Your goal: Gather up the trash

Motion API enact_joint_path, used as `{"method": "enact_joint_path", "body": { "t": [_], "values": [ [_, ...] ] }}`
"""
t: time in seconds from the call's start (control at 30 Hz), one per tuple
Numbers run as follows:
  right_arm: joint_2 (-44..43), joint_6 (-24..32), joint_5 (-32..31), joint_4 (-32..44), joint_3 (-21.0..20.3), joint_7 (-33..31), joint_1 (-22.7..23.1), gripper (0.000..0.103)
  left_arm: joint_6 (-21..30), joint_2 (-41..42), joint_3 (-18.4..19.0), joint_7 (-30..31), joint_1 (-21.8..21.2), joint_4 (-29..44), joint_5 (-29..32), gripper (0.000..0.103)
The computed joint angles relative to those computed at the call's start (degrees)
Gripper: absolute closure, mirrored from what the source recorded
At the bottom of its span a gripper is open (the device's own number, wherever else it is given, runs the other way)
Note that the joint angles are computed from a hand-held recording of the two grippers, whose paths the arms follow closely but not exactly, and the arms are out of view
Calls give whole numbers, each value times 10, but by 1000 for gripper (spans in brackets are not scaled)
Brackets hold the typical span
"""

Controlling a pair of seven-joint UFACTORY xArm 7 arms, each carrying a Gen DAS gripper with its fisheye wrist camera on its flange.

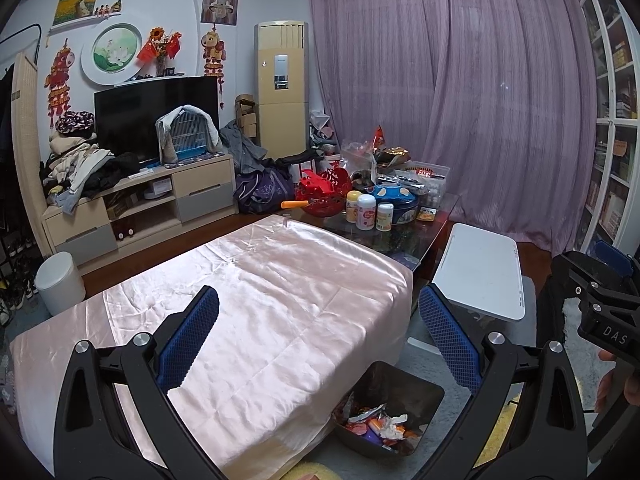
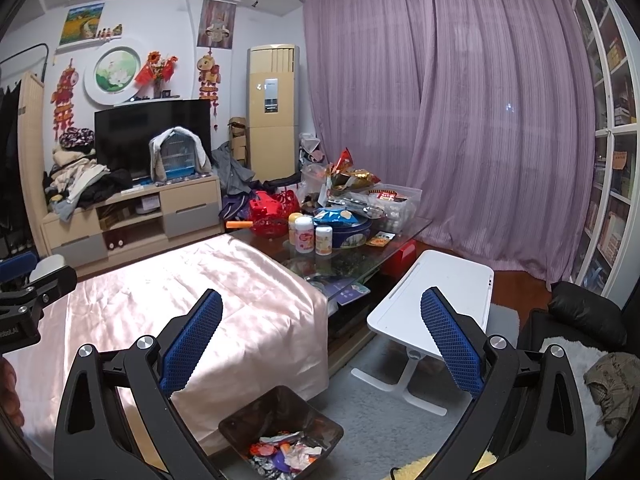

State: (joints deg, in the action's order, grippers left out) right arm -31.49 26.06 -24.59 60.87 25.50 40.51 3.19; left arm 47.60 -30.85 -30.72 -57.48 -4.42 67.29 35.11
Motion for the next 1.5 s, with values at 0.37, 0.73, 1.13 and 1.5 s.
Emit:
{"method": "enact_joint_path", "body": {
  "t": [0.37,0.73,1.13,1.5],
  "values": [
    [4,5,-4,4,6,10,0,3,0,1,4,13,-2,3,2,8],
    [0,5,-4,-1,3,11,4,3,-3,3,5,13,0,4,3,8],
    [-1,4,-4,-2,2,10,4,3,-3,3,6,14,-1,3,3,8],
    [-1,1,-10,-6,8,23,-3,3,1,3,7,5,1,1,2,8]
  ]
}}
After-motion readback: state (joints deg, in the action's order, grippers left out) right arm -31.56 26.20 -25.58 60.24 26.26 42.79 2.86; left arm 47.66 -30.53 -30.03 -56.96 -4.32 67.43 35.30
